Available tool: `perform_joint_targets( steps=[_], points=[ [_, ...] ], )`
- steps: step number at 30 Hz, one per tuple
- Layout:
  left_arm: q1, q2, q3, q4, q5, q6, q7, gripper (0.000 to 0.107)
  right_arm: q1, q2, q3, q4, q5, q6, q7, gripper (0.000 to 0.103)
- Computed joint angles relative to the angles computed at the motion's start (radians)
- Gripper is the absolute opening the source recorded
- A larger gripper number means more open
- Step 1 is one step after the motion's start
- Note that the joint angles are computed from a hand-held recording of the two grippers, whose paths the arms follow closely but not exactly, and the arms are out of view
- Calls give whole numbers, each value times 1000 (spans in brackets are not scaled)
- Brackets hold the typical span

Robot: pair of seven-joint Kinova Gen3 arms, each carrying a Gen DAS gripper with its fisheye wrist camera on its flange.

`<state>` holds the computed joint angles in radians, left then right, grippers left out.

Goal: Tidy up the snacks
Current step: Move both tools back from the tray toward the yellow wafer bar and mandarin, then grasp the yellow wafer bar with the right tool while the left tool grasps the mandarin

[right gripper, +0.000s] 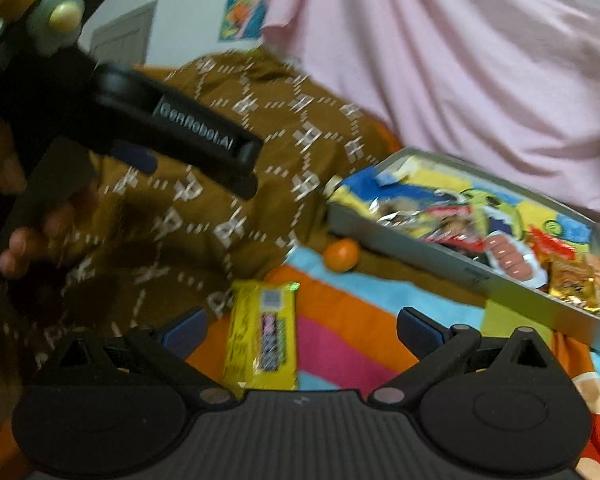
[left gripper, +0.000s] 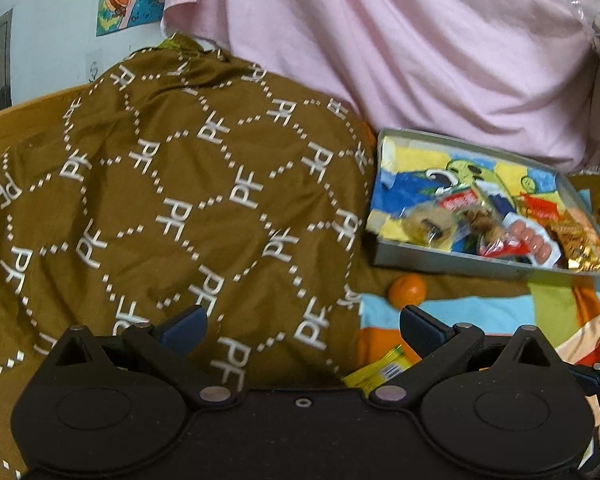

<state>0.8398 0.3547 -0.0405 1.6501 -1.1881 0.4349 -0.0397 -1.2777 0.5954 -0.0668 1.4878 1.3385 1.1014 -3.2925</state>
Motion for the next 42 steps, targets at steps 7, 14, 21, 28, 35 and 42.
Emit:
perform_joint_targets(
  steps=[7, 14, 21, 28, 35, 42],
  points=[
    [-4, -1, -28, 51, -72, -59, 38, 102, 14, 37, 3, -37, -47, -34, 62, 103],
    [-13, 10, -19, 57, -131, -68, 76, 102, 27, 73, 35, -88, -113, -77, 148, 103],
    [-22, 15, 1, 63, -178, -67, 112, 102, 23, 78, 67, -84, -128, -103, 119, 93],
    [-30, 20, 14, 55, -150, -68, 94, 102, 39, 64, 68, -68, -151, -139, 108, 68],
    [-21, 37, 11, 28, -99, -55, 59, 102, 39, 58, 66, -86, -202, -102, 174, 54],
    [3, 65, 2, -18, -5, -30, -35, 102, 39, 18, 58, -63, -268, -16, 159, 54]
  ],
)
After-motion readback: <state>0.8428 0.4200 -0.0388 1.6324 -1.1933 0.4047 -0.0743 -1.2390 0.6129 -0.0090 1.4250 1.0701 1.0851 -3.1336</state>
